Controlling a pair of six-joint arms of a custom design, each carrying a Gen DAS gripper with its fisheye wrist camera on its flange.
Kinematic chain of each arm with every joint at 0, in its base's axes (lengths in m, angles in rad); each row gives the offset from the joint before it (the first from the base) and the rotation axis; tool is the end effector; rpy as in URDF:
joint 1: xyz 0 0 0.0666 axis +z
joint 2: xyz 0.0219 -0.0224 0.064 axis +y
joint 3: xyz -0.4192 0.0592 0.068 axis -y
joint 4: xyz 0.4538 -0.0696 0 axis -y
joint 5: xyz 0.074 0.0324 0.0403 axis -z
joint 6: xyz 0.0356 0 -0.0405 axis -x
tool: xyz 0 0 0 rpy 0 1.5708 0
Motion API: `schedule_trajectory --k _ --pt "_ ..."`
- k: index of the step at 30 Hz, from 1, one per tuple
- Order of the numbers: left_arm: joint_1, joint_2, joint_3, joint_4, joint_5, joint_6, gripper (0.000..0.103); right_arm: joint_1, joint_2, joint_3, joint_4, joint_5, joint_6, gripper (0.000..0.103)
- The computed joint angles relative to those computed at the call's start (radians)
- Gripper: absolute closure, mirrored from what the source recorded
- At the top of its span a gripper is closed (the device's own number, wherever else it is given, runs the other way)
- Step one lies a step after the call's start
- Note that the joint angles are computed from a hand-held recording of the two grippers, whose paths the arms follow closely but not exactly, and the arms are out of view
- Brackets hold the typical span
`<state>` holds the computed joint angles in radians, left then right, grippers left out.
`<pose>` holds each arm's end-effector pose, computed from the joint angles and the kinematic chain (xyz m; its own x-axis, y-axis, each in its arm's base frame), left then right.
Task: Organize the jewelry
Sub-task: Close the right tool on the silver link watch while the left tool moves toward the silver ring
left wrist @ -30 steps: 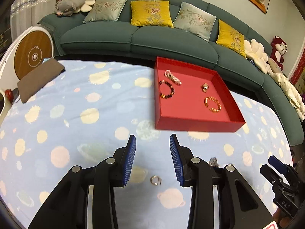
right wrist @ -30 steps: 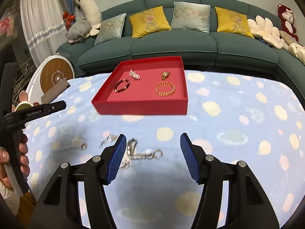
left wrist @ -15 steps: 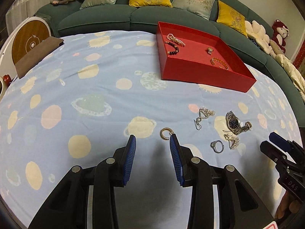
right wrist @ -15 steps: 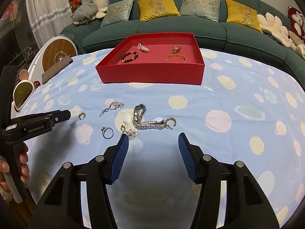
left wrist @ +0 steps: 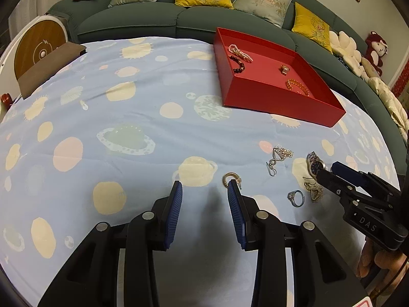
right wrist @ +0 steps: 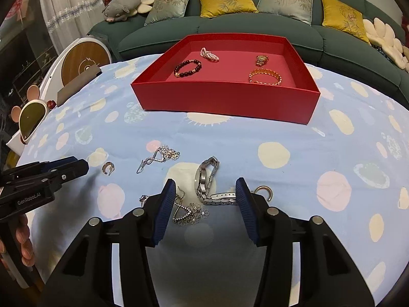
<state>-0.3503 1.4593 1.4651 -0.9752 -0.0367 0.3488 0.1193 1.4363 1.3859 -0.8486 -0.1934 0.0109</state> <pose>0.5249 -0.1908 0.4669 -0.8384 -0.0573 -0.5421 0.0393 0.9855 -0.1649 0.5492 0.0723 0.4469 -0.7745 -0.1036 -0.6240 -0.2440 0.9591 0.1436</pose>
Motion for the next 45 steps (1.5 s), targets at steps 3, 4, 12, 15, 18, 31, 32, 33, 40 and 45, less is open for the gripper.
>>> schedule_trajectory --k 3,4,12,15,18,31,32,33,40,45 --pt "0.011 -0.009 -0.013 0.003 0.005 -0.004 0.068 0.002 0.016 0.012 -0.002 0.010 0.002 0.059" --pt "0.014 -0.013 -0.018 0.004 0.008 -0.007 0.068 0.002 0.022 0.017 -0.006 0.009 -0.002 0.062" --pt "0.033 -0.043 -0.053 0.014 0.042 -0.030 0.068 0.023 0.038 0.021 -0.009 0.033 0.001 0.087" --pt "0.035 -0.046 -0.055 0.015 0.051 -0.028 0.068 0.024 0.032 0.016 -0.005 0.031 -0.003 0.092" --pt "0.031 -0.042 -0.045 0.016 0.070 -0.023 0.068 0.020 0.028 0.015 -0.002 0.016 -0.017 0.094" --pt "-0.038 0.033 0.045 0.037 0.064 -0.025 0.068 -0.085 -0.061 0.017 0.062 -0.047 -0.087 0.094" --pt "-0.046 0.043 0.054 0.037 0.055 -0.029 0.068 -0.094 -0.065 0.015 0.063 -0.046 -0.088 0.094" --pt "-0.053 0.052 0.061 0.039 0.049 -0.033 0.068 -0.102 -0.069 0.013 0.064 -0.049 -0.091 0.094" --pt "-0.092 0.118 0.101 0.035 0.034 -0.039 0.068 -0.130 -0.091 -0.013 0.052 -0.065 -0.081 0.094" --pt "-0.106 0.134 0.112 0.052 0.023 -0.036 0.068 -0.132 -0.103 -0.033 0.043 -0.074 -0.068 0.094"
